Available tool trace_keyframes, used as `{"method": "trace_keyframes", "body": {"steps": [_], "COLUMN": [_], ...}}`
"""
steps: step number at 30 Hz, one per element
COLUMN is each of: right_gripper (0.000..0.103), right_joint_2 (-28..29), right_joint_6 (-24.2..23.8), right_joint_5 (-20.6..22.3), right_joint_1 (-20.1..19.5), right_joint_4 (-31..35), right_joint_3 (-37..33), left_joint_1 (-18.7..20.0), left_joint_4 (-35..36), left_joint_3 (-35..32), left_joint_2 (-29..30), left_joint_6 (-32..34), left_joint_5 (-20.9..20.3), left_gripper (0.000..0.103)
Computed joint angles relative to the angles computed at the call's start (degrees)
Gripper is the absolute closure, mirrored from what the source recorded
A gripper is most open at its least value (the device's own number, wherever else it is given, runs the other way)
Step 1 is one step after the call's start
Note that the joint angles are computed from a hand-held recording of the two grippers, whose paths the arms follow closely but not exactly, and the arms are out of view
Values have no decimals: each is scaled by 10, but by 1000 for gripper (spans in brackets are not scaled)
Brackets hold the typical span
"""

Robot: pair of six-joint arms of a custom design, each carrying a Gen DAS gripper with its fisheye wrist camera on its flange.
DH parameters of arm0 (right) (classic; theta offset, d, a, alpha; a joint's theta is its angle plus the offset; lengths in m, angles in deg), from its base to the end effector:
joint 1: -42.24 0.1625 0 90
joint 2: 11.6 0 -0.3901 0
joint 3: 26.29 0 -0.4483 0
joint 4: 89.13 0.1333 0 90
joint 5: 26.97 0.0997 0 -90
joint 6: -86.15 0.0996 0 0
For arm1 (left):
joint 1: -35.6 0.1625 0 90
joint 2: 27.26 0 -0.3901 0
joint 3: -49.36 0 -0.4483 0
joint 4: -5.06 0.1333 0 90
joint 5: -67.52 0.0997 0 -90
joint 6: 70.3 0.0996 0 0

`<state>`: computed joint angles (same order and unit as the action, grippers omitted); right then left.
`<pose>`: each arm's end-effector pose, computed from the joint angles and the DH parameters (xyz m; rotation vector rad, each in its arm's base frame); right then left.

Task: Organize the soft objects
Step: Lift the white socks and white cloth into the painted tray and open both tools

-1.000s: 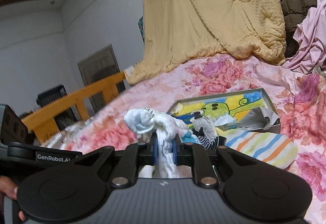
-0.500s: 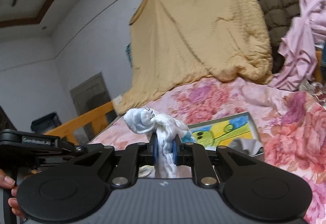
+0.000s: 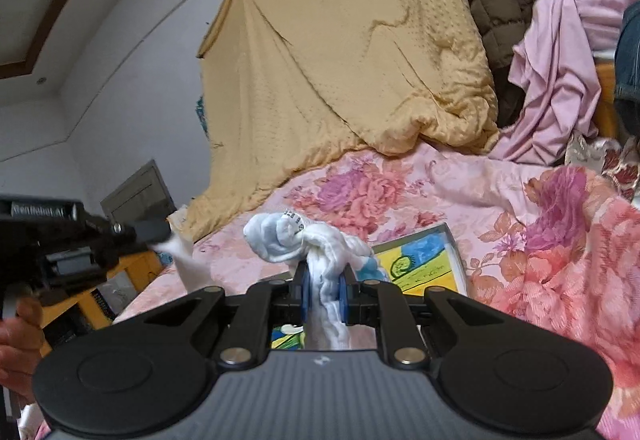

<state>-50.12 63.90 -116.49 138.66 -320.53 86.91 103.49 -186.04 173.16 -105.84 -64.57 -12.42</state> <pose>0.1953 -0.5361 0.0253 0.6281 -2.4298 1.6380 -0.0599 -0.5479 0.2542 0.5364 2.6971 -1.4765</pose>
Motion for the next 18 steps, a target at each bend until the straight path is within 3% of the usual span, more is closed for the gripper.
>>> {"method": "trace_keyframes", "body": {"steps": [11, 18], "right_gripper": [87, 85], "right_joint_2": [7, 4], "right_joint_6": [37, 61], "right_joint_5": [-39, -56], "right_joint_1": [-18, -22], "right_joint_4": [78, 150], "right_joint_3": [-62, -76], "left_joint_1": [12, 33], "left_joint_4": [7, 62], "left_joint_3": [-135, -167], "left_joint_2": [156, 189], "left_joint_6": [6, -59], "left_joint_5": [30, 53], "left_gripper": [103, 103]}}
